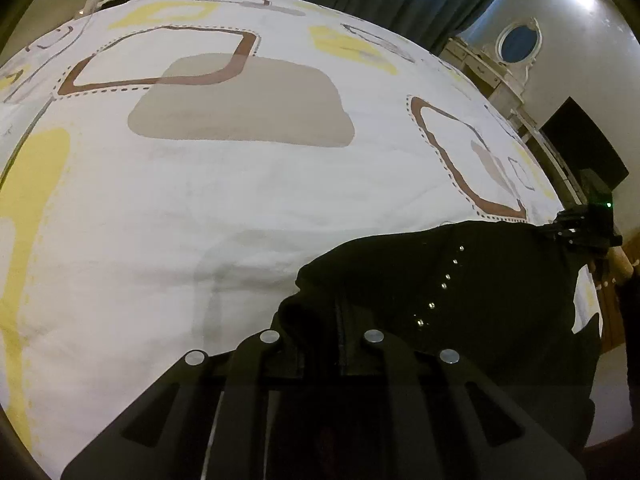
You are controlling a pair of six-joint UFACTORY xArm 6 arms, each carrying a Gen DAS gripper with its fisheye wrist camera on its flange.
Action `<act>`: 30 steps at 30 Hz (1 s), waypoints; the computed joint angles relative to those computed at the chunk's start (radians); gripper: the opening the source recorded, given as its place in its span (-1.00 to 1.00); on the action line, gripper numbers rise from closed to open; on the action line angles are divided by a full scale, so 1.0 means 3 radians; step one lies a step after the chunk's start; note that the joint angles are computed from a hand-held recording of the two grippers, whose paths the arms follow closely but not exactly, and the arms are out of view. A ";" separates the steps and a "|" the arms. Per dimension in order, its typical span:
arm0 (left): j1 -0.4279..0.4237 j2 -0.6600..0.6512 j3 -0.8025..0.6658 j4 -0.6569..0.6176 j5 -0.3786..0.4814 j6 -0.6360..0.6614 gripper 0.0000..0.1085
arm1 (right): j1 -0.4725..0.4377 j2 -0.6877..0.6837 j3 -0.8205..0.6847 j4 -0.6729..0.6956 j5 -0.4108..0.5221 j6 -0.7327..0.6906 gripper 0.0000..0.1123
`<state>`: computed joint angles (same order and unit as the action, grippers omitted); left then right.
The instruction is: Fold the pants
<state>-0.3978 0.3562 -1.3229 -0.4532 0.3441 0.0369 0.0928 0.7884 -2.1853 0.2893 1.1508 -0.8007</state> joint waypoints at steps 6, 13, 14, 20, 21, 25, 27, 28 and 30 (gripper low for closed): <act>-0.0036 -0.0084 0.0059 -0.0015 -0.0080 0.0043 -0.85 | 0.0036 -0.0666 0.1014 0.0077 -0.0778 -0.0150 -0.89; -0.0167 -0.0435 0.0389 -0.0585 -0.0365 0.0540 -0.85 | 0.0093 -0.1565 0.2205 0.0428 -0.1492 -0.0486 -0.89; -0.0185 -0.0497 0.0443 -0.0717 -0.0395 0.0658 -0.85 | 0.0088 -0.1707 0.2378 0.0509 -0.1570 -0.0558 -0.89; -0.0392 -0.1101 0.0948 -0.1653 -0.0607 0.1432 -0.85 | 0.0053 -0.2715 0.3514 0.1116 -0.1903 -0.1071 -0.89; -0.0436 -0.1211 0.1046 -0.1733 -0.0638 0.1503 -0.85 | 0.0051 -0.2881 0.3691 0.1183 -0.1948 -0.1141 -0.89; -0.0671 -0.1673 0.1457 -0.2225 -0.0801 0.1869 -0.85 | 0.0037 -0.3603 0.4437 0.1458 -0.2021 -0.1333 -0.89; -0.0784 -0.1865 0.1650 -0.2302 -0.0890 0.1917 -0.85 | 0.0048 -0.3963 0.4819 0.1507 -0.2034 -0.1352 -0.89; -0.0861 -0.1975 0.1785 -0.2242 -0.0963 0.1850 -0.85 | 0.0056 -0.4090 0.4961 0.1523 -0.2034 -0.1352 -0.89; -0.0974 -0.2134 0.1992 -0.2224 -0.1044 0.1797 -0.85 | 0.0082 -0.4378 0.5291 0.1516 -0.2037 -0.1318 -0.89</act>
<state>-0.6899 -0.2840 -0.7253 -1.1204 0.0308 0.5760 0.1175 -0.5251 -0.5980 0.7441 0.5398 -1.1960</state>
